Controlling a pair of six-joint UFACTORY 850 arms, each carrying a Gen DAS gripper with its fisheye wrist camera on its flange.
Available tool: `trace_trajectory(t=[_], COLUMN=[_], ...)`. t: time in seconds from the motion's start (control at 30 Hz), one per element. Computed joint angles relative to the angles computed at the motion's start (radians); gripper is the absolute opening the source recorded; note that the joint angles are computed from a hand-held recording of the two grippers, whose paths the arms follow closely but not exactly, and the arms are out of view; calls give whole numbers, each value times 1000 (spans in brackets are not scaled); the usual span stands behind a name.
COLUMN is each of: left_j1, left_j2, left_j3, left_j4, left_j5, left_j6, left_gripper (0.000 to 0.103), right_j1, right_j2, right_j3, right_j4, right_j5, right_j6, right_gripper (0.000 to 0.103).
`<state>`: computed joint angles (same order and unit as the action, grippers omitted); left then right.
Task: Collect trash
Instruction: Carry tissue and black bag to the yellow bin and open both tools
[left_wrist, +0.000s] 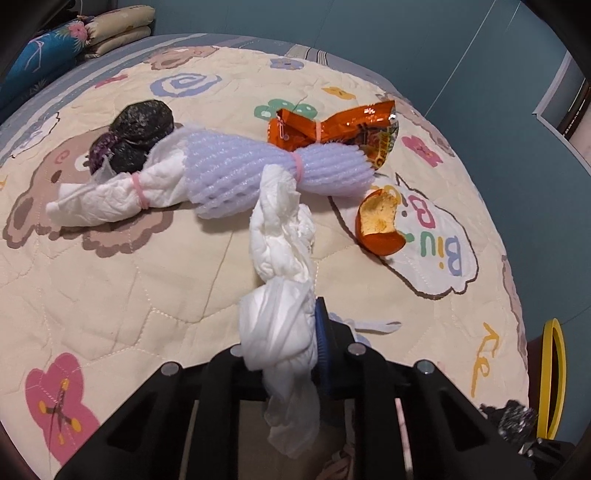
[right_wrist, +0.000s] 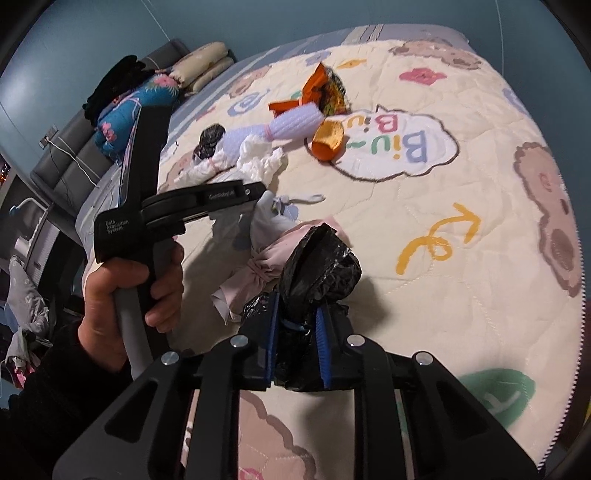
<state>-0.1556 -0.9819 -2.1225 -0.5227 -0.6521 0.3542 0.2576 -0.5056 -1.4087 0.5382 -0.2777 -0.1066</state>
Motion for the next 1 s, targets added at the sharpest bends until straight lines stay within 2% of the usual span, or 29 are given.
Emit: trace_trajectory(t=[0.2,0.47,0.83,0.9,1.0], left_j1=[2,4,-55,-71,-94], left_j2=[76,169,308,329,344], left_j3=[85,180,278,289,290], left_j4=[16,-76,-216,-250,-281], left_j5=[35,48,90,92,86], left_j6=[5,99,275,307,343], left_gripper=[17,17,17,17,17], right_j1=[-20,-55,-132,-148,-170], right_j2=[83,221,436,472,512], right_j3=[86,215,373,397,421], right_j4=[125,234,340,309,125], right_j5=[35,87,185,205,226], right_j6=[-111,-199,-277,-243,-59], right_gripper=[18,18,18,18,18])
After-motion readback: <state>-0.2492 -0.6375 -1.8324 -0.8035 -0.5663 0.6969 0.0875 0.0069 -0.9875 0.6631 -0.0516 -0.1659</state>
